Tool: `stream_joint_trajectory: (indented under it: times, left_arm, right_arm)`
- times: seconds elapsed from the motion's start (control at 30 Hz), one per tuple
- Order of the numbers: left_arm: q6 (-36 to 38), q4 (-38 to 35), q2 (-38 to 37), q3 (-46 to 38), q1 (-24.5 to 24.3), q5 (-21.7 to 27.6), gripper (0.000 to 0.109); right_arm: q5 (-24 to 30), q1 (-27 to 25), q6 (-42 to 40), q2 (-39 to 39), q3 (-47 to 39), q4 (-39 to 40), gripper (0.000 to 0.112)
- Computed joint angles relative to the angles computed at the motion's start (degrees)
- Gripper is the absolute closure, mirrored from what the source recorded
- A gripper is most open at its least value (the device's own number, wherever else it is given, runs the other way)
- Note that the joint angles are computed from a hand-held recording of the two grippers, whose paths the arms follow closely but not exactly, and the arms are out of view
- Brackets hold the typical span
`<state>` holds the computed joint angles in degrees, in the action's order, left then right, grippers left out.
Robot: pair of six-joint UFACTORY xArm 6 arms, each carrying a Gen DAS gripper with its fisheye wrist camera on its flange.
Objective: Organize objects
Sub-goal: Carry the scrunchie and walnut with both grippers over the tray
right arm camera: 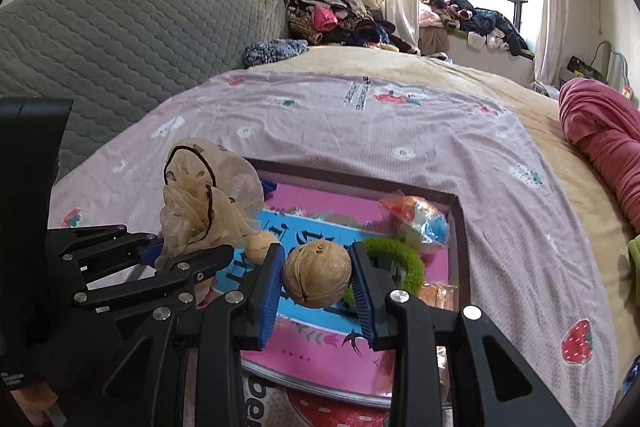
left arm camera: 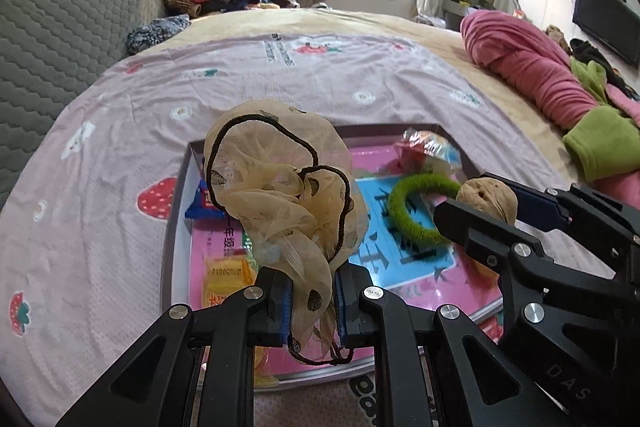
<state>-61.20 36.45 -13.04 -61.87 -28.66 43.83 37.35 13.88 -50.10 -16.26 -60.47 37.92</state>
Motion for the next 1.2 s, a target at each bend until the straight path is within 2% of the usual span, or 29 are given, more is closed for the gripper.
stream_joint_trajectory:
  times: [0.33,1.03,1.2]
  left_arm:
    - [1.8,-3.0,0.5,2.0,0.8,-2.2,0.092]
    - [8.6,-11.9,2.4,2.4,2.0,-1.2,0.092]
    - [9.3,-12.0,2.9,1.9,1.6,-0.1,0.092]
  right_arm:
    - [-0.1,0.1,0.2,2.0,-0.3,-1.9,0.079]
    - [1.7,-0.2,1.0,5.1,-1.6,-5.3,0.079]
    - [2.6,-0.2,1.1,6.1,-2.0,-6.3,0.079]
